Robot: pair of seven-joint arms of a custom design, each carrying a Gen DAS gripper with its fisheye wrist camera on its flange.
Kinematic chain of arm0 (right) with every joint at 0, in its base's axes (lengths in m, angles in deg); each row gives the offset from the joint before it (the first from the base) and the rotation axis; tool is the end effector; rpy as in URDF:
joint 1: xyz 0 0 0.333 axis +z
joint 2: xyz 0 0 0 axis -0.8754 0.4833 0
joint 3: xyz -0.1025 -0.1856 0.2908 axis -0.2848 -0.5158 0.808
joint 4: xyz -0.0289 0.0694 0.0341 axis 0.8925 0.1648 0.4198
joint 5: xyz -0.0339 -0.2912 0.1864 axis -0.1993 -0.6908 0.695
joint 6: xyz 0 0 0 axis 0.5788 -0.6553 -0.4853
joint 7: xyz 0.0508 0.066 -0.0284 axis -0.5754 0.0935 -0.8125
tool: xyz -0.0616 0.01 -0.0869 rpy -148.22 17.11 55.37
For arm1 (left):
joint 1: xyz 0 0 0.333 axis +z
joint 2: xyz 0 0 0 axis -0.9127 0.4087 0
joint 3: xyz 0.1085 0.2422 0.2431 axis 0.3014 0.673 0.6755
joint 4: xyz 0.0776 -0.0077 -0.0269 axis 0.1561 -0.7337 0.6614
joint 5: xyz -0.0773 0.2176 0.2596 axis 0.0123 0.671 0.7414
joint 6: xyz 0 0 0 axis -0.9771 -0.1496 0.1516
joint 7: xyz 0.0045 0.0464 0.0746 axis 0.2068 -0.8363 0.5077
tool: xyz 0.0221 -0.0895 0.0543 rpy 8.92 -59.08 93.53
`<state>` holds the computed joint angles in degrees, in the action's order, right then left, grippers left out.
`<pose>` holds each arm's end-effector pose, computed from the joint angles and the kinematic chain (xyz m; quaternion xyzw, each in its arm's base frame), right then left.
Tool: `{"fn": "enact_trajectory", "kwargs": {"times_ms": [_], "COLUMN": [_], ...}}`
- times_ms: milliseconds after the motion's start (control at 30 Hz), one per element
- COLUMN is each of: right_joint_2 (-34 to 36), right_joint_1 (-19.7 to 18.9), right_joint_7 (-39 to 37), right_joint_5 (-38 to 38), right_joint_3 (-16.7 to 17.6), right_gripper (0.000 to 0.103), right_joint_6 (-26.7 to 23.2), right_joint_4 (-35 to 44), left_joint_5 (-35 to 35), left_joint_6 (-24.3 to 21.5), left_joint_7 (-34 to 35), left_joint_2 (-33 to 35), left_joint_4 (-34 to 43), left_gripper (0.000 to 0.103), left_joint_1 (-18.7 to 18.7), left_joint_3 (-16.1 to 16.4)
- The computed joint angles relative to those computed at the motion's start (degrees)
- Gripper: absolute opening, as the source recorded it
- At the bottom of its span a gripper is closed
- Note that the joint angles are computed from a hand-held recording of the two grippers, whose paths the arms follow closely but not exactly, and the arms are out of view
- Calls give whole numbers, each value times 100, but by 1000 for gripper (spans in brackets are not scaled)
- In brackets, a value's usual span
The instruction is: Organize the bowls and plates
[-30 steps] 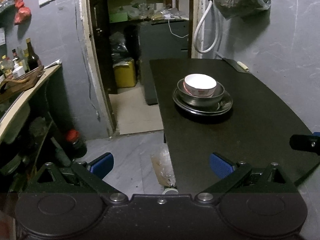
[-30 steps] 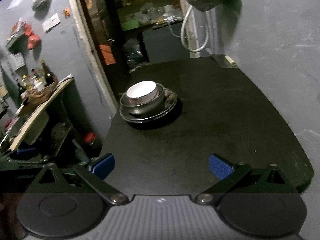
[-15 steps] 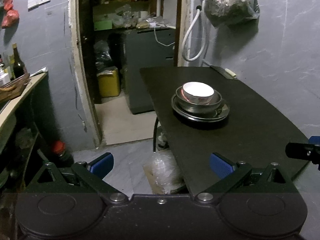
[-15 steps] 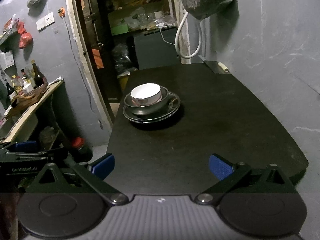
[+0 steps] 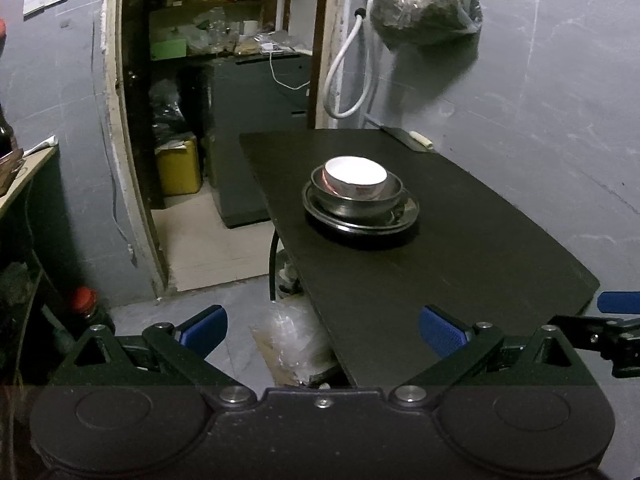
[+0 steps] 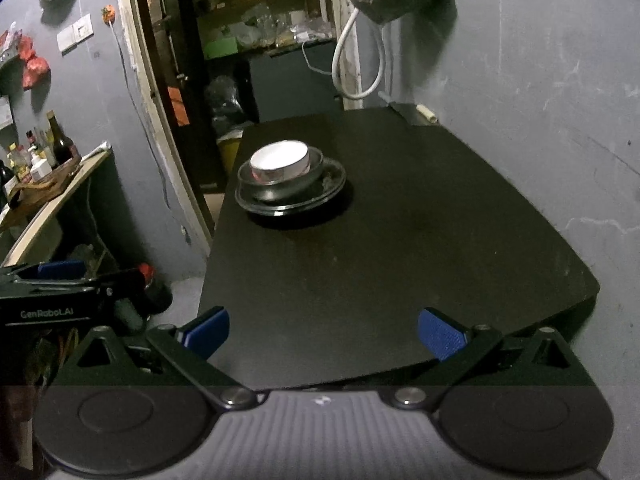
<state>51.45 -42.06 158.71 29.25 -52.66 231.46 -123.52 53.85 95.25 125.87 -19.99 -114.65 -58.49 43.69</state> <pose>0.5933 0.1889 0.4960 -0.6050 0.6762 -0.2638 0.3273 0.6911 -0.0606 0.4836 -0.5418 0.7118 -0.3807 0.2343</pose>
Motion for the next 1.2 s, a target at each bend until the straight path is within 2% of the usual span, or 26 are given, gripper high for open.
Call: {"fn": "enact_trajectory", "kwargs": {"times_ms": [200, 367, 433, 600, 667, 767, 867, 967, 1100, 1200], "right_joint_2": [3, 48, 53, 40, 18, -4, -78, -128, -166, -187], "right_joint_1": [219, 275, 247, 100, 75, 122, 137, 137, 105, 59], "right_joint_7": [639, 1289, 1440, 1165, 1028, 1098, 1134, 1297, 1593, 1761], "right_joint_5": [-602, -951, -1066, -989, -930, -1053, -1126, -1331, -1662, -1833], "right_joint_3": [-243, -343, -319, -97, -36, -64, -55, -45, -6, 26], "right_gripper": [103, 103, 103, 103, 103, 103, 103, 103, 103, 103], "right_joint_6": [158, 146, 140, 70, 73, 70, 19, -31, -50, -16], "right_joint_4": [4, 96, 111, 73, 32, -9, -60, -58, -57, -71], "left_joint_5": [-108, 53, 89, 298, 298, 126, 106, -82, -230, -163], "left_joint_6": [199, 383, 449, 353, 373, 390, 317, 390, 502, 573], "left_joint_7": [212, 59, 26, -153, -115, 140, 87, 266, 437, 346], "left_joint_2": [-101, -258, -268, -304, -317, -322, -380, -409, -441, -483], "left_joint_4": [-225, -462, -496, -527, -562, -651, -696, -743, -812, -858], "left_gripper": [102, 102, 102, 102, 102, 102, 102, 102, 102, 102], "left_joint_1": [170, 47, 91, 10, 89, 423, 309, 480, 552, 374], "left_joint_3": [-167, 86, 58, 206, 105, -299, -161, -396, -516, -308]}}
